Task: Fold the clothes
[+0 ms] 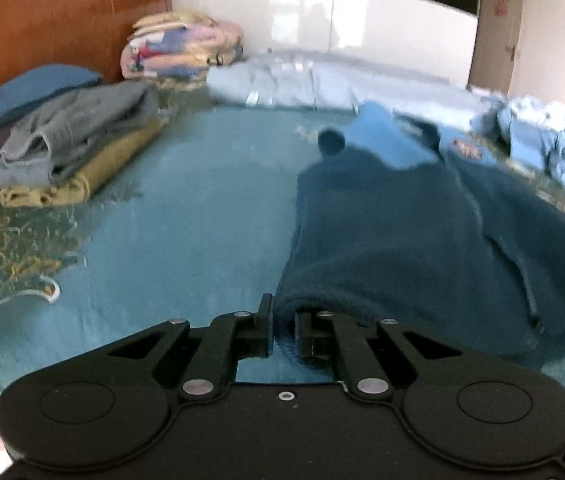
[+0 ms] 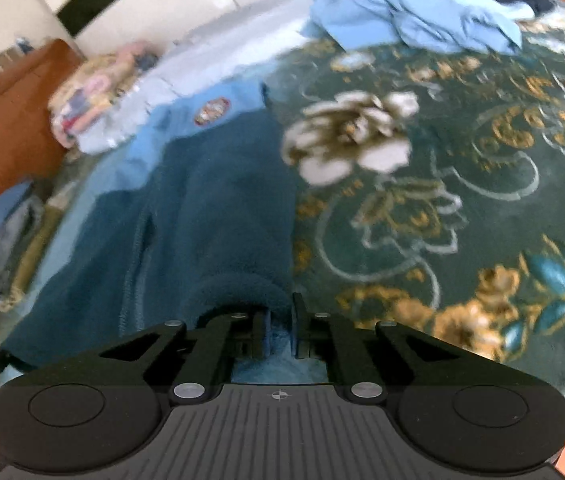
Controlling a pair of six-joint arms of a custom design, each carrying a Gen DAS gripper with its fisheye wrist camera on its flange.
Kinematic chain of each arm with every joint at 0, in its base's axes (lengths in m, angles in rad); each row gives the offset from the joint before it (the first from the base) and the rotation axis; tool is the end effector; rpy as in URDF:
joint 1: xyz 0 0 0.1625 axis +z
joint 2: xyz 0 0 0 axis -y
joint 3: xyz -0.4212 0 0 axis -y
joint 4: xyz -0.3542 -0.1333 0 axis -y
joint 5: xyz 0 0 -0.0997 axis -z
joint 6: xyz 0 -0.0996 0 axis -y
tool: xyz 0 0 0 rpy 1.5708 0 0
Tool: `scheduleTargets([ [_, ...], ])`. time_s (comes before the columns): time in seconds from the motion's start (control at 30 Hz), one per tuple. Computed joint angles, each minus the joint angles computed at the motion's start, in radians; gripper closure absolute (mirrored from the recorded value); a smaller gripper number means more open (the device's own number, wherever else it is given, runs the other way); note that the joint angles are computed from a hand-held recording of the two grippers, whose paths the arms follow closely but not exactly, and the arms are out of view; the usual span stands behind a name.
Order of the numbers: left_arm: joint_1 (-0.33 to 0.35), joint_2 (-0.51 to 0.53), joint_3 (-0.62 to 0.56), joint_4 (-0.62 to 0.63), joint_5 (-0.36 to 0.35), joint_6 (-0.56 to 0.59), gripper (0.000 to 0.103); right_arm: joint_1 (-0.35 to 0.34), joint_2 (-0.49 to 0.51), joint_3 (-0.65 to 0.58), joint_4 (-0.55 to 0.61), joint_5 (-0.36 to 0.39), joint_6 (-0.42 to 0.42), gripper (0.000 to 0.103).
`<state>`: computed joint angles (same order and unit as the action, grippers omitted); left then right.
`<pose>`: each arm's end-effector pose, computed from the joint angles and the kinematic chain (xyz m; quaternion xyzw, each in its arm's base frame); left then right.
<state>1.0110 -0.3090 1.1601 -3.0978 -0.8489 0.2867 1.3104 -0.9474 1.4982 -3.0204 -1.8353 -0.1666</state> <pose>-0.2345 -0.7491 0.0283 0.2558 0.8529 -0.3527 0.2879 -0.0727 -0.6895 0.3373 -0.0991 -0.8892 0.3957 0.2073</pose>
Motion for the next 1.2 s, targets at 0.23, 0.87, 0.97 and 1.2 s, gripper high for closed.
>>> scheduleTargets([
  [0.23, 0.012, -0.012, 0.002, 0.084, -0.002, -0.029, 0.09, -0.009, 0.033, -0.053, 0.078, -0.047, 0.055, 0.095],
  [0.87, -0.013, -0.138, 0.121, -0.094, -0.185, 0.08, 0.047, 0.064, -0.067, 0.09, -0.024, 0.021, -0.011, 0.04],
  [0.97, -0.021, -0.103, 0.08, -0.05, -0.219, 0.057, 0.046, 0.072, -0.027, 0.049, 0.031, 0.021, 0.016, 0.04],
  [1.2, -0.033, -0.003, -0.026, 0.072, -0.244, 0.052, 0.048, 0.073, 0.066, -0.042, 0.082, -0.027, 0.097, 0.04],
])
